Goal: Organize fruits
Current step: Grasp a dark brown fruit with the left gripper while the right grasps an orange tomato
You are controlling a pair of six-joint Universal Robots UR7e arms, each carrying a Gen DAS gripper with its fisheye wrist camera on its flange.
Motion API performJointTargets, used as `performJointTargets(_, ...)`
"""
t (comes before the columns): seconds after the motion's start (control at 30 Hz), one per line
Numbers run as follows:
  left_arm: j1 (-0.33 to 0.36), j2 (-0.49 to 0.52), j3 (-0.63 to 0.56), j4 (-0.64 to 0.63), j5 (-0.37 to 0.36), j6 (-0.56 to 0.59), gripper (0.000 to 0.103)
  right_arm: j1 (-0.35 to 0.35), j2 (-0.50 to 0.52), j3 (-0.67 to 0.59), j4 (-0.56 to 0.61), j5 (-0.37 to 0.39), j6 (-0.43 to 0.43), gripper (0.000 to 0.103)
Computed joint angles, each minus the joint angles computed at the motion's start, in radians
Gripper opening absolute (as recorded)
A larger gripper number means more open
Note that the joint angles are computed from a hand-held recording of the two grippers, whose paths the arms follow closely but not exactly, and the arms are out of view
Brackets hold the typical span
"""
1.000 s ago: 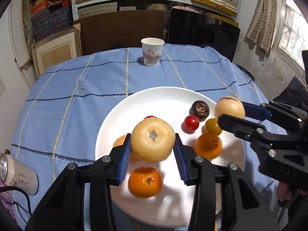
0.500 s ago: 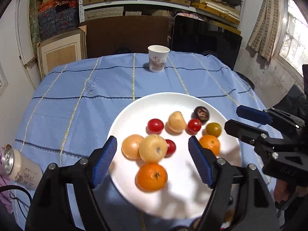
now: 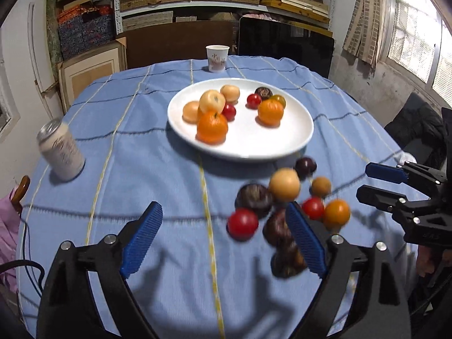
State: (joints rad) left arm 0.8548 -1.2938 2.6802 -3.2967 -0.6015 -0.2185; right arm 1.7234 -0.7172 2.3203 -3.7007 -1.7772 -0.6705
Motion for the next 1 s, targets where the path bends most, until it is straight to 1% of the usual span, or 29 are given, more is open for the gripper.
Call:
performJointTargets(0.1, -0.021, 0.012, 0.058, -0.008, -0.010, -0.080, 0.088, -0.018, 0.040, 0.002, -0.048, -0.010, 0.029, 0.057)
performJointTargets(0.2, -0.050, 0.032, 0.095, 0.003, -0.002, -0.143, 0.088, -0.034, 0.059, -0.003, -0.066, 0.007, 0.046, 0.057)
performJointTargets(0.3, -0.084, 0.035, 0.113, 0.049, 0.011, -0.193, 0.088, -0.034, 0.077, -0.008, -0.080, 0.000, 0.038, 0.057)
performJointTargets(0.4, -0.116, 0.038, 0.133, 0.074, 0.022, -0.232, 0.088, -0.031, 0.077, -0.013, -0.069, 0.000, 0.035, 0.057)
performJointTargets(0.57, -0.116, 0.051, 0.129, 0.072, 0.019, -0.237, 0.088, -0.022, 0.085, -0.037, -0.029, -0.026, 0.054, 0.057)
performJointTargets(0.67, -0.111, 0.060, 0.123, 0.072, 0.016, -0.234, 0.088, -0.018, 0.088, -0.051, 0.016, -0.038, 0.060, 0.056)
performJointTargets(0.73, -0.111, 0.067, 0.119, 0.072, 0.018, -0.231, 0.088, -0.022, 0.083, -0.051, 0.038, -0.024, 0.058, 0.039)
performJointTargets(0.8, -0.112, 0.074, 0.116, 0.066, 0.017, -0.225, 0.088, -0.026, 0.080, -0.044, 0.028, -0.014, 0.059, 0.039)
performJointTargets(0.87, -0.111, 0.085, 0.110, 0.059, 0.014, -0.215, 0.088, -0.029, 0.082, -0.030, -0.010, -0.005, 0.052, 0.039)
performJointTargets(1.0, -0.115, 0.130, 0.092, 0.041, 0.019, -0.188, 0.088, -0.041, 0.087, 0.021, -0.134, 0.010, 0.021, 0.039)
